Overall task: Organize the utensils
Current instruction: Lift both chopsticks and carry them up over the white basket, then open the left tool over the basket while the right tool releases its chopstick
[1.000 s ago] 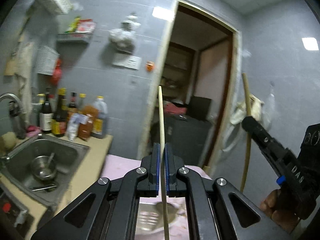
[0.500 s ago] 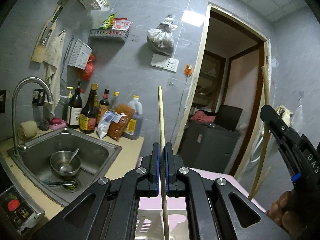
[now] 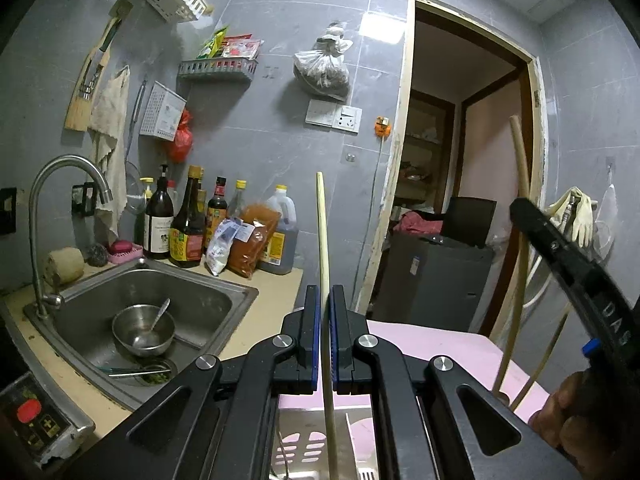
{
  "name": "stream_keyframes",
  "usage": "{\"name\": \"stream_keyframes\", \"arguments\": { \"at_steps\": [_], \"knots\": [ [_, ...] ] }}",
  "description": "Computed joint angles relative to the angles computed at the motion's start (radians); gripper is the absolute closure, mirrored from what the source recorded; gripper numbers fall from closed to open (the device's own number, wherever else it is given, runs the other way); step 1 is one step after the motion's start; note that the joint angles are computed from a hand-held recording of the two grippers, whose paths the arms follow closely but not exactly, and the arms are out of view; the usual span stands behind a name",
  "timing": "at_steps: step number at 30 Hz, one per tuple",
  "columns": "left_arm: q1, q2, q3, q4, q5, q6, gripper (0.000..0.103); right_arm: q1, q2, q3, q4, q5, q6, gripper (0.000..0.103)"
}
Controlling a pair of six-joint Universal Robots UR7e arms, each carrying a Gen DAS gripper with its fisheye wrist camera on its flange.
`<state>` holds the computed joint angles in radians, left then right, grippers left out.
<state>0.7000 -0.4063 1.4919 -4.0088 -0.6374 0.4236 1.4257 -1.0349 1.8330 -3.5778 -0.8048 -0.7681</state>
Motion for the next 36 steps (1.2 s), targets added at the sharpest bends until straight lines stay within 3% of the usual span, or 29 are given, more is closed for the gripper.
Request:
{"name": "stream_keyframes", "arguments": {
  "at_steps": [11,15,18,20,24,28,33,34,36],
  "knots": [
    [-0.012,-0.025,0.042,0.049,0.002,-0.063,0.099,-0.009,-0.041,0.036,0.092,-0.036,-0.093,0.096],
    [-0.016,-0.045,0.076,0.073,-0.021,-0.118,0.083,-0.012,-0.062,0.047,0.131,-0.040,-0.120,0.096],
    [-0.027,-0.050,0.088,0.067,-0.026,-0.124,0.078,-0.019,-0.083,0.059,0.142,-0.030,-0.126,0.093],
    [-0.036,-0.053,0.091,0.079,-0.025,-0.133,0.074,-0.023,-0.100,0.066,0.148,-0.022,-0.130,0.083],
    [-0.054,-0.052,0.090,0.081,-0.042,-0.147,0.059,-0.034,-0.147,0.082,0.154,-0.030,-0.141,0.078],
    [-0.076,-0.036,0.071,0.082,-0.045,-0.141,0.044,-0.059,-0.199,0.093,0.166,-0.045,-0.127,0.058],
    [-0.102,-0.008,0.041,0.115,-0.058,-0.160,0.024,-0.101,-0.266,0.109,0.165,-0.081,-0.114,0.042],
    [-0.106,-0.002,0.037,0.122,-0.064,-0.161,0.022,-0.107,-0.276,0.111,0.167,-0.087,-0.113,0.032],
    [-0.115,0.014,0.023,0.139,-0.074,-0.164,0.018,-0.129,-0.305,0.119,0.175,-0.101,-0.113,0.026]
  ]
}}
